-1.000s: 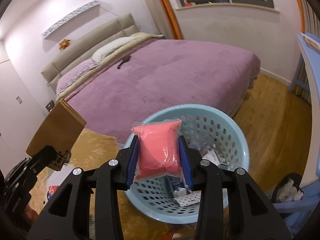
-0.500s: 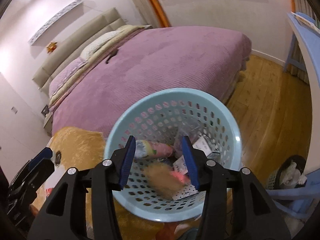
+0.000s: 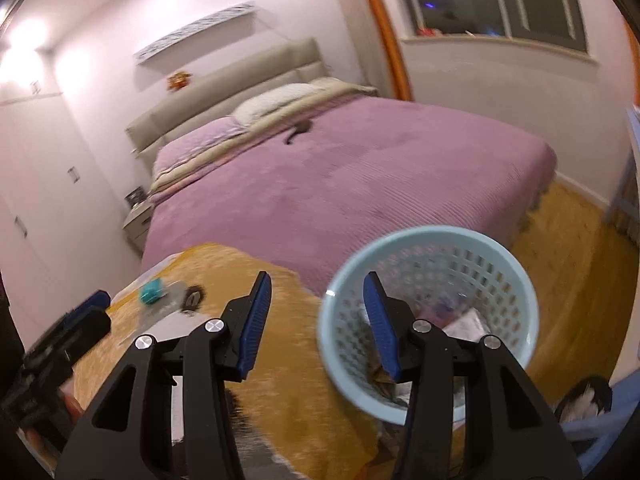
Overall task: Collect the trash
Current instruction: 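Grasp the teal packet with the left tool while the right tool grasps the tiger card box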
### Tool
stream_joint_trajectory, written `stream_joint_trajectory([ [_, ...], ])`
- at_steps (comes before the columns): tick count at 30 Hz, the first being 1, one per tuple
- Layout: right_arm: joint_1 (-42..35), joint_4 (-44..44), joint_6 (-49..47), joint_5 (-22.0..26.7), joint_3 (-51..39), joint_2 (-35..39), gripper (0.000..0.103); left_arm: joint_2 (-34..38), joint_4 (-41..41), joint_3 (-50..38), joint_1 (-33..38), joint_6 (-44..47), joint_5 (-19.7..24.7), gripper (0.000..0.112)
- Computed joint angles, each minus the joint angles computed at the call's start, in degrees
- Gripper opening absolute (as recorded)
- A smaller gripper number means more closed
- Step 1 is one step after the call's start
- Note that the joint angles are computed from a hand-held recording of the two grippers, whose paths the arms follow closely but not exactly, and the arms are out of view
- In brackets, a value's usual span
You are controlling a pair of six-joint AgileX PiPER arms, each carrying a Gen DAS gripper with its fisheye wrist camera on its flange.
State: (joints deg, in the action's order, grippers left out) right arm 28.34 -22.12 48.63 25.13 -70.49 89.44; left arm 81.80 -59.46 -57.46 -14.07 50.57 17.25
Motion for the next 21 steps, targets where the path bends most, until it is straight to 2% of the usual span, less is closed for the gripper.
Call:
stream_joint_trajectory([
  [2,2.27,0.51,-0.80,-0.22,-1.40,0.57,0.045,-4.77,4.51,3.86,1.88,-4.17,-3.99,0.079],
  [4,4.63,0.64,-1.24,-0.54,-2.84,1.47,0.045,-9.22,6.04,7.14,5.05,-4.97,-5.48,0.081],
  [6,7.67,-2.96,1.54,0.63,-4.87,2.92,0.045,-12.73,5.74,9.15,8.27,-4.71,-4.92,0.082],
  [8,11.28,-6.18,3.84,1.52,-7.19,5.11,0.045,-16.54,0.81,11.37,13.87,0.27,-2.75,0.084],
  [11,14.81,-6.57,3.96,1.73,-10.09,8.40,0.045,-20.44,3.21,14.00,19.26,-1.53,-2.20,0.085],
  [13,17.24,-6.36,4.17,1.63,-12.18,11.34,0.045,-21.95,9.71,15.52,21.87,-7.31,-2.52,0.086],
  [15,19.41,-8.33,6.03,2.29,-14.54,14.47,0.045,-21.27,12.73,15.29,24.04,-9.95,-2.11,0.086],
  [18,22.27,-9.54,7.30,2.78,-16.89,18.82,0.046,-19.77,9.14,17.61,28.65,-5.07,-1.78,0.086],
  [20,23.63,-9.57,7.74,3.18,-18.42,21.58,0.058,-17.99,6.06,19.32,31.15,-1.20,-2.37,0.086],
  [21,24.15,-8.31,6.75,3.30,-19.39,22.98,0.059,-16.86,6.55,19.70,31.97,-1.47,-2.81,0.086],
])
